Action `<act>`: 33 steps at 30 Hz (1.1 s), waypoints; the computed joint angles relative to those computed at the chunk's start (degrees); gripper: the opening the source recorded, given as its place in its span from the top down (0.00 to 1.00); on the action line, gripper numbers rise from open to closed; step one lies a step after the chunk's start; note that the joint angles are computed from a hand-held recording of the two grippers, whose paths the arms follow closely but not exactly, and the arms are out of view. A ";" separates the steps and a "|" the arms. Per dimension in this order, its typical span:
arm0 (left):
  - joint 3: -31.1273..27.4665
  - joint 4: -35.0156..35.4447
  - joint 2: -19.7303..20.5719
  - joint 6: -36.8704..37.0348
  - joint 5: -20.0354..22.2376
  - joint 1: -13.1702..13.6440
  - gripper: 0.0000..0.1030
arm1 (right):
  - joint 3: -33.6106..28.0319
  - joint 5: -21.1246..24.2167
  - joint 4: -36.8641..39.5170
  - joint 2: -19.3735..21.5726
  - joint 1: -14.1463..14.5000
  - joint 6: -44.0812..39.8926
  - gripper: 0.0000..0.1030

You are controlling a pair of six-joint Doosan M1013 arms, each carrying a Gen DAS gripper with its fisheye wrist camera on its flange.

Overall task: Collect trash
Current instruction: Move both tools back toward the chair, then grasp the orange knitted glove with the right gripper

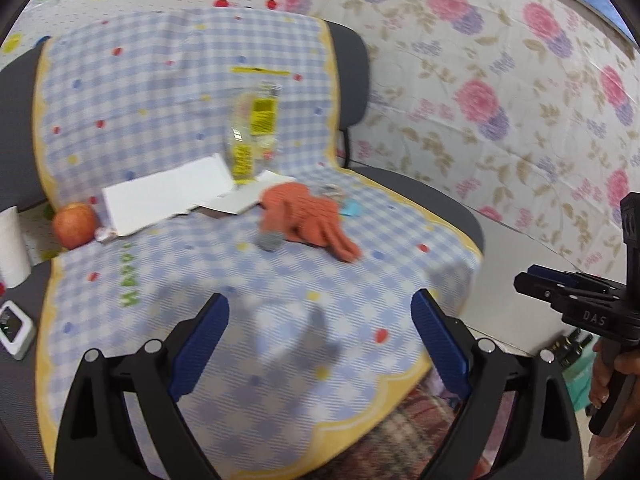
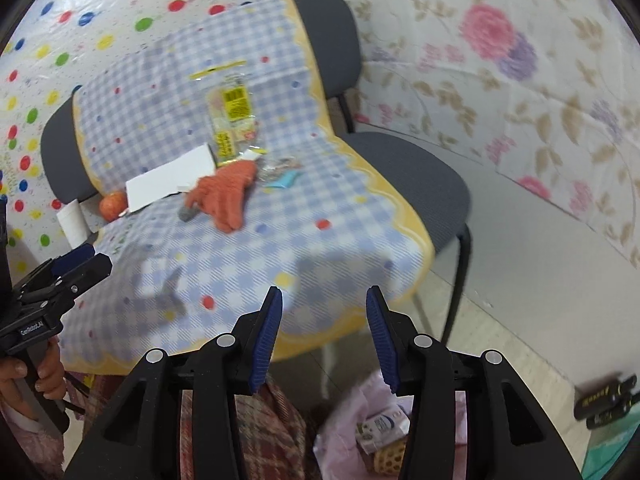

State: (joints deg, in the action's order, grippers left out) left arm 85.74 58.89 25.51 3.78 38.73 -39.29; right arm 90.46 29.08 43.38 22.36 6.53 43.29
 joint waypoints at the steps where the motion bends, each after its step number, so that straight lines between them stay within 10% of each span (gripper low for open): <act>1: 0.35 0.81 -0.33 -1.02 1.22 0.20 0.12 | -0.47 0.15 0.04 0.24 0.39 -0.31 0.55; 23: -0.34 0.93 -0.30 -4.72 12.92 5.69 0.10 | -17.67 6.85 -4.34 11.15 6.28 3.15 0.46; 27: -0.75 -0.25 0.22 -3.37 12.81 6.26 0.10 | -21.75 8.21 -6.31 14.06 7.58 5.23 0.27; 33: -1.05 -2.02 0.88 -2.07 14.10 6.94 0.10 | -27.84 11.29 -10.98 18.51 8.79 12.08 0.25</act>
State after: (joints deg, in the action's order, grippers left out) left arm 84.69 56.87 26.39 1.71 52.83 -32.36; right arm 62.62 40.36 32.40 40.87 15.32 55.37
